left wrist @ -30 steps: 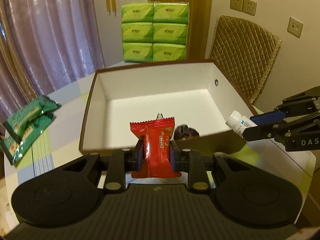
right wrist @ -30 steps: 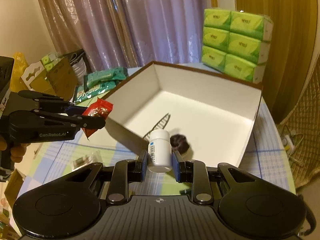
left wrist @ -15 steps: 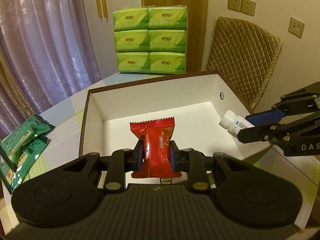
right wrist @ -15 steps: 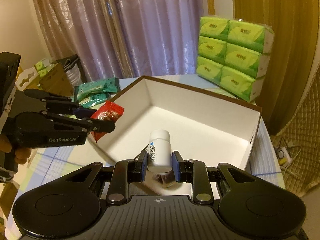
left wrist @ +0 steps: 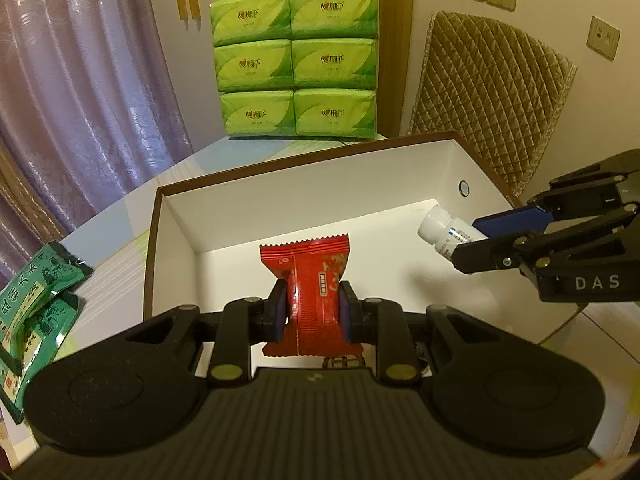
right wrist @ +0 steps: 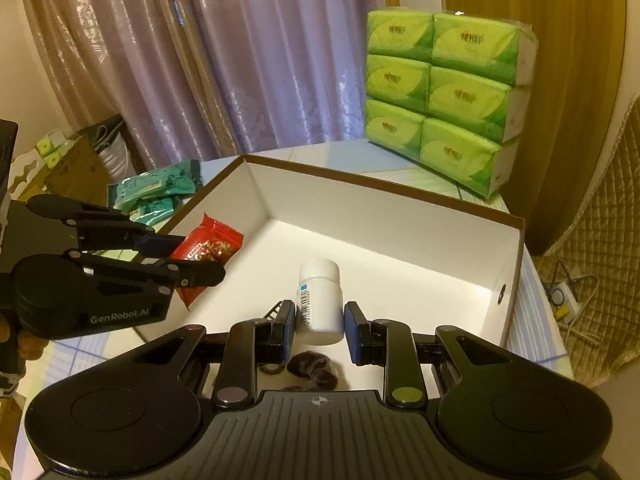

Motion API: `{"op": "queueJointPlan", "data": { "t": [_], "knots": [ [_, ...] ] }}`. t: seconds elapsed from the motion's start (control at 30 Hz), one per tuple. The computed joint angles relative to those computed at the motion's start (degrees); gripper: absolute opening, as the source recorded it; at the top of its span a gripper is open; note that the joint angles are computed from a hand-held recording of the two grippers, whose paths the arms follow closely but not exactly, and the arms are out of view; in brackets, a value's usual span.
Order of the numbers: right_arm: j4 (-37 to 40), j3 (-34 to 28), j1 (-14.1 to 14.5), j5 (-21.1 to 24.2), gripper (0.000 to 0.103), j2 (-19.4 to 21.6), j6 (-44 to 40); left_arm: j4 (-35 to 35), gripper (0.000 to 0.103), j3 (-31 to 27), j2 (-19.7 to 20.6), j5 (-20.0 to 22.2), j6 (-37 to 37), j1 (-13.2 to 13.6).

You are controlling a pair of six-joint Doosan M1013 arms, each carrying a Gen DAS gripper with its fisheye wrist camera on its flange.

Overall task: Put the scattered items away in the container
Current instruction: 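Lift and carry the candy packet and pill bottle over the box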

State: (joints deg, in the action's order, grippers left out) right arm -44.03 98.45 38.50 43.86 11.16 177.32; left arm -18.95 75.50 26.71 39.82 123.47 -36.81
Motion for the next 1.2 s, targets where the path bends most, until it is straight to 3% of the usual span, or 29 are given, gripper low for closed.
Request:
{"op": "queueJointPlan", "data": {
  "t": [0.23, 0.7, 1.2],
  "knots": [
    [2.5, -0.5, -1.2, -0.2, 0.023, 1.2, -1.6, 0.9, 0.021, -2.5, 2.2, 2.0, -0.6, -0.1],
    [15.6, -1.8, -5.9, -2.3, 0.023, 4.9, -8.9, 5.4, 0.021, -11.1, 9.4, 11.4, -7.9, -0.4],
    [24.0, -3.4, -7.8, -0.6, 0.023, 6.9, -15.6, 6.5, 0.022, -15.7, 13.4, 18.6, -11.5, -0.4]
  ]
}}
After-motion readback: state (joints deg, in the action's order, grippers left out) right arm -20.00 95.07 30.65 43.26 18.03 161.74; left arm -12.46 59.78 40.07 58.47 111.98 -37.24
